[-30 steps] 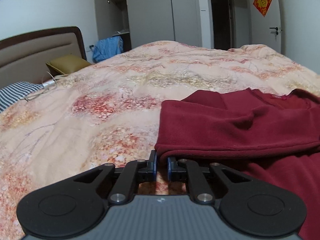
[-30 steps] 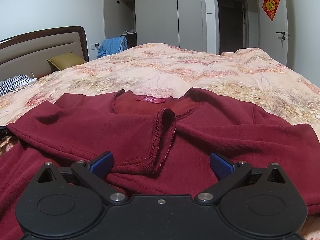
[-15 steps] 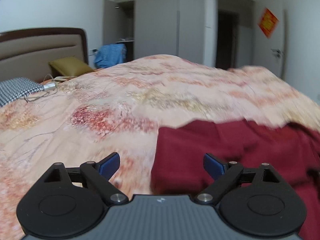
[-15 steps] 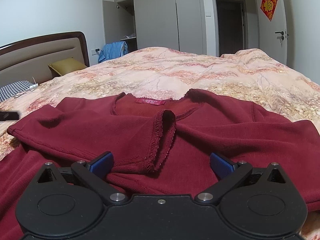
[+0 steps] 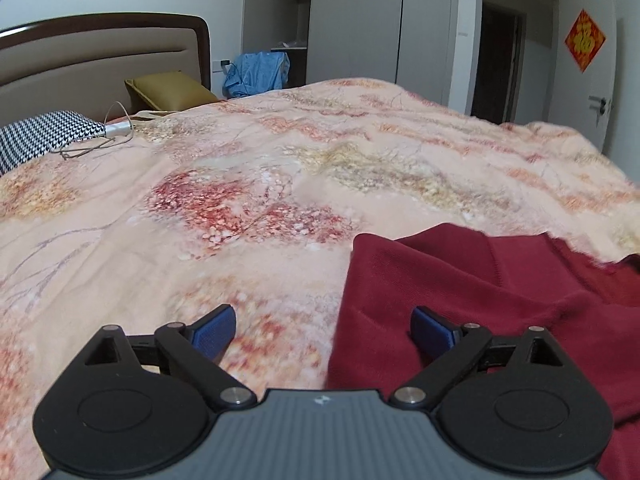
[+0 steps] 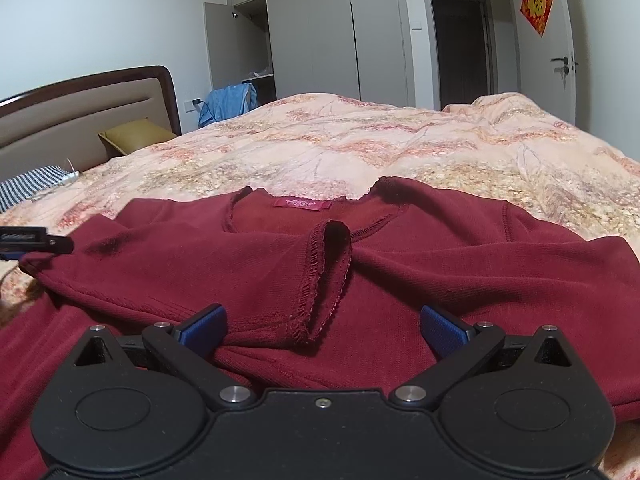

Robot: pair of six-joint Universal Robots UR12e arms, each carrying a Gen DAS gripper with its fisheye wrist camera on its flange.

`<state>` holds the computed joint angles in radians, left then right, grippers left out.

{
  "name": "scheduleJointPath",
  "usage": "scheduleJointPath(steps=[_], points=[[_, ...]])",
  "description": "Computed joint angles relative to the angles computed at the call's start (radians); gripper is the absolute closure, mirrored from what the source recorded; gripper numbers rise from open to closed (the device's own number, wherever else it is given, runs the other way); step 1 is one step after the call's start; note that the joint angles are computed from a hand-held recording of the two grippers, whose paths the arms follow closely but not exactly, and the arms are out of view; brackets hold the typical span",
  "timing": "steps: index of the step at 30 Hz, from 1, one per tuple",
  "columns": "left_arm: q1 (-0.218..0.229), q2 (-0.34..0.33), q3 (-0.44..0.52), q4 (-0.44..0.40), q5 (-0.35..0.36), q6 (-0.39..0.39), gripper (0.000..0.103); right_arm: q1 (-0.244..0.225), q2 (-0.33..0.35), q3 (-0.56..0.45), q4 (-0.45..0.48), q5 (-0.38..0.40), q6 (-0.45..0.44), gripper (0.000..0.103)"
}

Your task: Fold small clothes

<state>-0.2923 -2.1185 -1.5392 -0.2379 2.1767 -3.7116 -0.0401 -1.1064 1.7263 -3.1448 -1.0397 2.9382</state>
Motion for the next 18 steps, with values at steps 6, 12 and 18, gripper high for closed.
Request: scheduleJointPath(steps=[6,12,18], points=[[-0.028,0.089,-0.125,0.102,-0.067,-0.010,0.000,-0.046,-0.069,0.054,0.064,0.087,0.000,0.000],[-0.086,0.173,-0.230,0.082,-0.118,-0.064,0.000,-0.112,-0.198,0.213,0.006,0.097,-0.075,0.000],[-0.154,0.235,-0.321,0.103,-0.139,-0.107,0.000,-0.193,-0.340,0.385,0.020,0.117,-0.133,0.000]])
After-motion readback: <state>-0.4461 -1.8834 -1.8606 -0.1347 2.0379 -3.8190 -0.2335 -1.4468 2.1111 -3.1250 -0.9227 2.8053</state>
